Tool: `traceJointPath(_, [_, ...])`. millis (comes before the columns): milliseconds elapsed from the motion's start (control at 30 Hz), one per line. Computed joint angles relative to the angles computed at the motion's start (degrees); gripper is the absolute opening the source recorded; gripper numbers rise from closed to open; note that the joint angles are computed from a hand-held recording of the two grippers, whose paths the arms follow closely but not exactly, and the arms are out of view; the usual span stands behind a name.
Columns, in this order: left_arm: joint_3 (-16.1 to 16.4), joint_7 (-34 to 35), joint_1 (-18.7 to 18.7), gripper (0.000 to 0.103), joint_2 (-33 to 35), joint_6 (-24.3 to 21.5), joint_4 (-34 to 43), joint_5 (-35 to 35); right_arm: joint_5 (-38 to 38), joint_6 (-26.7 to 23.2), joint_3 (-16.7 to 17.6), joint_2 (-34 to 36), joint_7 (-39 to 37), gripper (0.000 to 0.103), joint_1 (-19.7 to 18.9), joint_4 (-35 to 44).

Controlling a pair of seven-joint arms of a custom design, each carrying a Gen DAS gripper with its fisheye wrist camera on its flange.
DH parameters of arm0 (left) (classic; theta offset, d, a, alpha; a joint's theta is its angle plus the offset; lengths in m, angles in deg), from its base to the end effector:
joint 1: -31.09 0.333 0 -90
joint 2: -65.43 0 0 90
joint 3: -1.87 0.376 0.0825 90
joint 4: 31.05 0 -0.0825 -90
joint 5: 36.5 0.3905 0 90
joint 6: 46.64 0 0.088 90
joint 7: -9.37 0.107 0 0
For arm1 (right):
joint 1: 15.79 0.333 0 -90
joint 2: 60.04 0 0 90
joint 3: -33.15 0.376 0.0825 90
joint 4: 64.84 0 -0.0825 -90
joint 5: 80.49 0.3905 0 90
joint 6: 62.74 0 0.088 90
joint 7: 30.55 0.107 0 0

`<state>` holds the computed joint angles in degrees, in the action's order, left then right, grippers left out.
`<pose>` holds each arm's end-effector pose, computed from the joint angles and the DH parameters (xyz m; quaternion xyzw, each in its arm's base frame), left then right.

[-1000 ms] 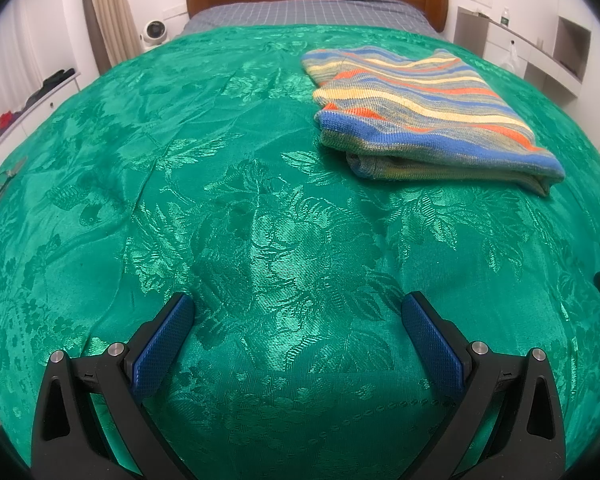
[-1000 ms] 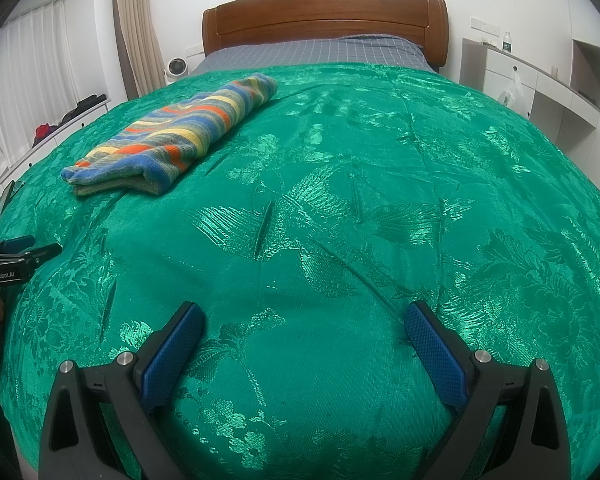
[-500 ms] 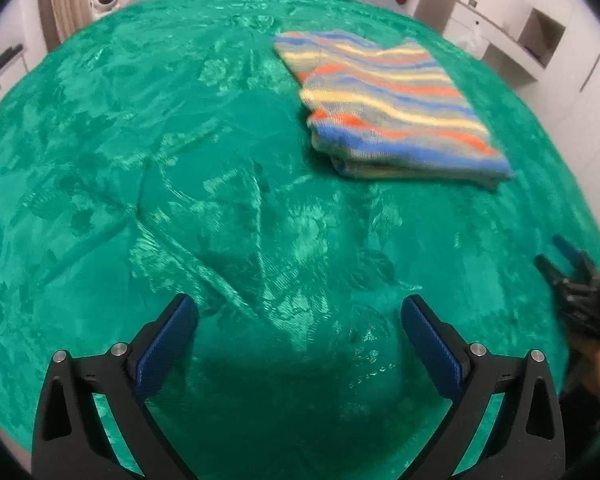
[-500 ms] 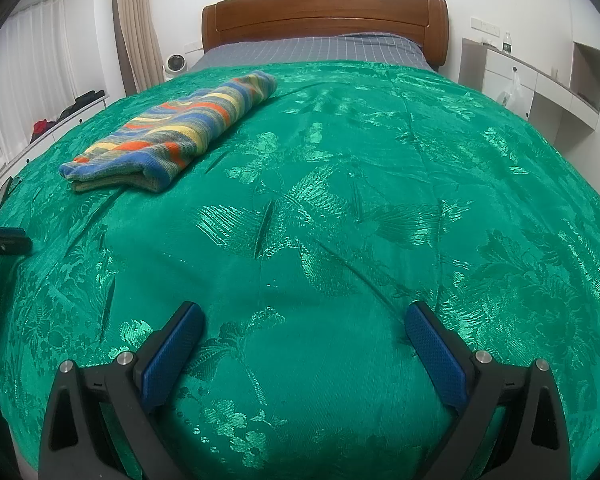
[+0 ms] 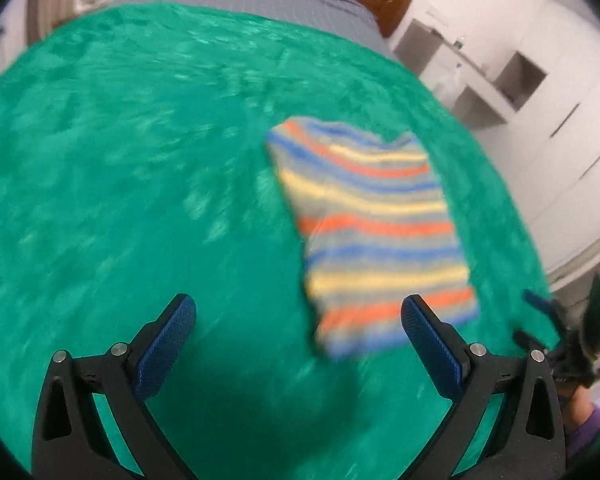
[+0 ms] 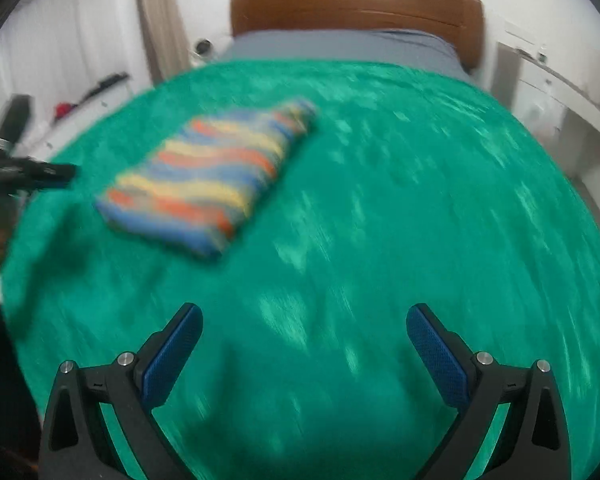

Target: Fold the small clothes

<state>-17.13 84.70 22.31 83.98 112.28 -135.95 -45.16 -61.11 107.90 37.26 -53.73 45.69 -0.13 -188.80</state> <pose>0.6349 -0.2958 0.4904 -0.6505 0.6874 -0.3207 0.0382 0.5808 0.1828 0.4806 -0.7447 0.5679 -0.1629 0.3104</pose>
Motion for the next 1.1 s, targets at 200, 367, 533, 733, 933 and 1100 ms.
traceJointPath(200, [2.89,-4.1,-3.35,0.102,14.55,-12.66,20.38,3.29,19.57,-13.46,5.8,16.05,-9.77,0.101,-6.66,23.15])
traceJointPath(367, [3.13,-5.61,-5.24,0.095,18.78,-16.74,26.78,7.6,18.4,-25.19,4.85,25.9,-6.29,0.064,-5.53,36.96])
traceJointPath(533, [3.95,-3.5,-8.22,0.021,19.81,-19.41,30.09,11.76,-7.46,-19.57,-5.88,24.63,1.26,0.028,7.87,36.1])
traceJointPath(733, [4.11,-5.97,-7.62,0.018,12.68,-10.33,23.69,12.69,-4.87,-9.09,0.91,17.85,-1.65,0.026,2.8,29.26])
traceJointPath(933, [8.99,-12.19,-11.75,0.067,13.57,-14.18,27.36,19.82,4.9,-15.08,3.23,20.05,-2.4,0.052,-2.55,34.54])
traceJointPath(1100, [15.31,-27.18,-17.67,0.081,6.47,-12.87,14.07,35.92,-7.67,-14.04,-6.73,13.66,10.11,0.095,2.78,21.95])
